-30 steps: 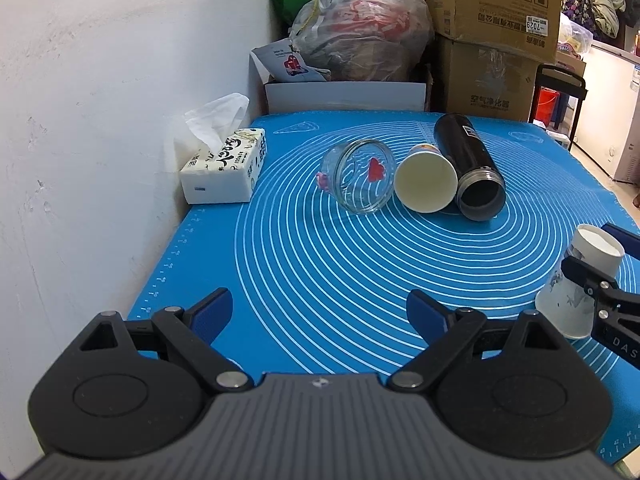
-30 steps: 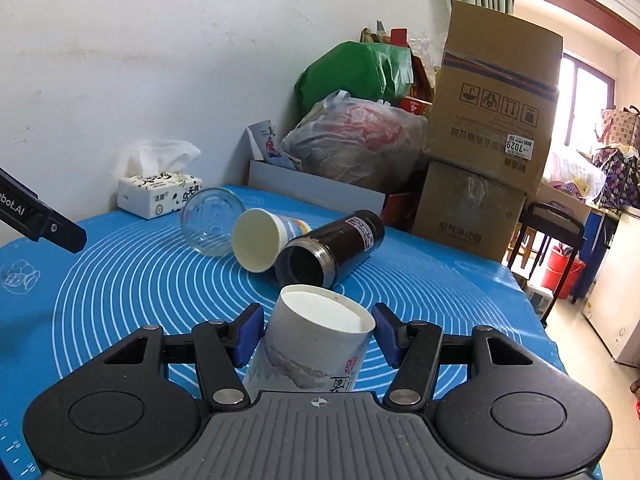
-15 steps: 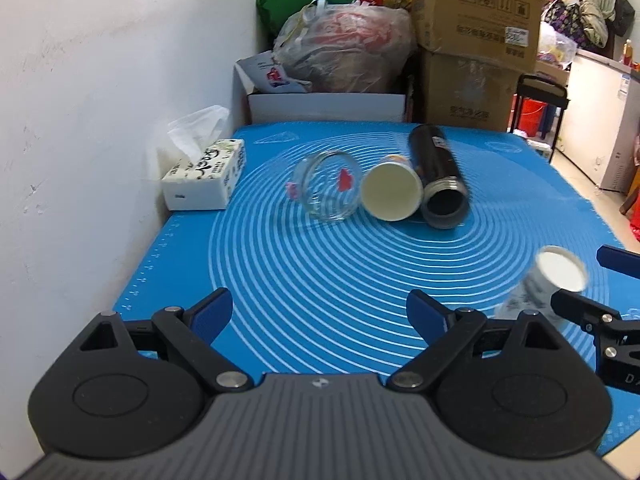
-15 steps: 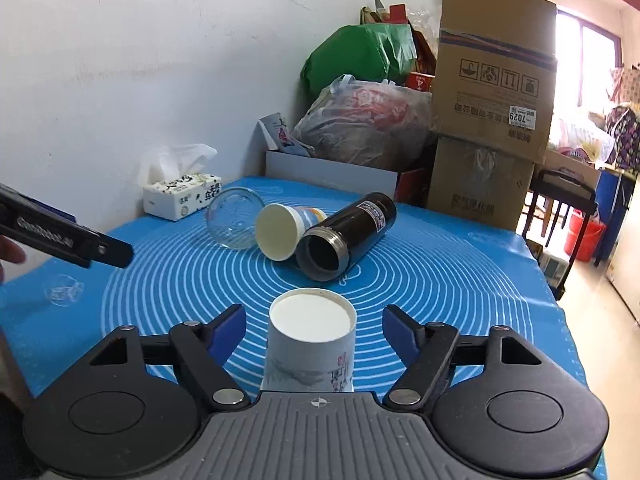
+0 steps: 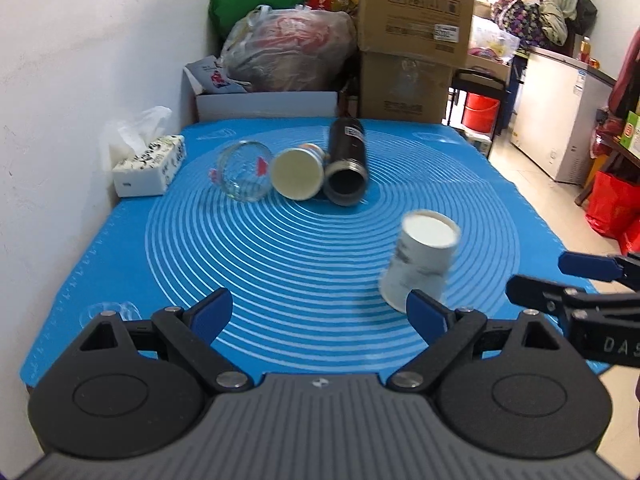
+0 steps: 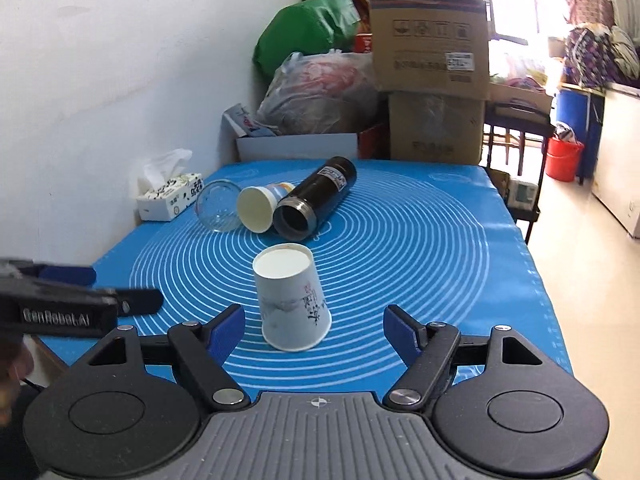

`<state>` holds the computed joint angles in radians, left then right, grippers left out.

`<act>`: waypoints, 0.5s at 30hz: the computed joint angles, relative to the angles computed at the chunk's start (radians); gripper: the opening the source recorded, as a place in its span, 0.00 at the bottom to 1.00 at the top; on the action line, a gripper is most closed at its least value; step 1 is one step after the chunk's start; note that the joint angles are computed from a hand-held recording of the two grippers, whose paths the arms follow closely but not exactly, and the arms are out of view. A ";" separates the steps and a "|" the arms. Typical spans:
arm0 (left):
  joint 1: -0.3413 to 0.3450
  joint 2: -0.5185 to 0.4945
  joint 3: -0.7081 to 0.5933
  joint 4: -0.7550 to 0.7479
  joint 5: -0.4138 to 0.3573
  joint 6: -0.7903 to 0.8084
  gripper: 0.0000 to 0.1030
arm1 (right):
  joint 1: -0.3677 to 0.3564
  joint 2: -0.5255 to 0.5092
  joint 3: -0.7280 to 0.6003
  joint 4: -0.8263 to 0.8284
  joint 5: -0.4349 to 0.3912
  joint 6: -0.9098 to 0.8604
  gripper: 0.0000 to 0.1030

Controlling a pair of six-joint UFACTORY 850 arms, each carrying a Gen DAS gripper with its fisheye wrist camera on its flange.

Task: Flip cup upside down
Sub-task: 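Open the right gripper and pull it back from the upside-down cup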

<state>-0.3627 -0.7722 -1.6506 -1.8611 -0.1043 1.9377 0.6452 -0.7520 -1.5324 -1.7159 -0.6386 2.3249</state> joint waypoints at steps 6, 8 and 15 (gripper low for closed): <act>-0.020 0.041 0.071 -0.115 0.004 0.127 0.90 | 0.017 0.045 0.058 0.018 -0.002 0.003 0.76; -0.025 0.051 0.088 -0.157 0.003 0.173 0.90 | 0.020 0.056 0.074 0.000 0.001 0.020 0.76; -0.037 0.070 0.124 -0.373 0.013 0.397 0.90 | 0.035 0.066 0.089 0.025 0.006 -0.017 0.76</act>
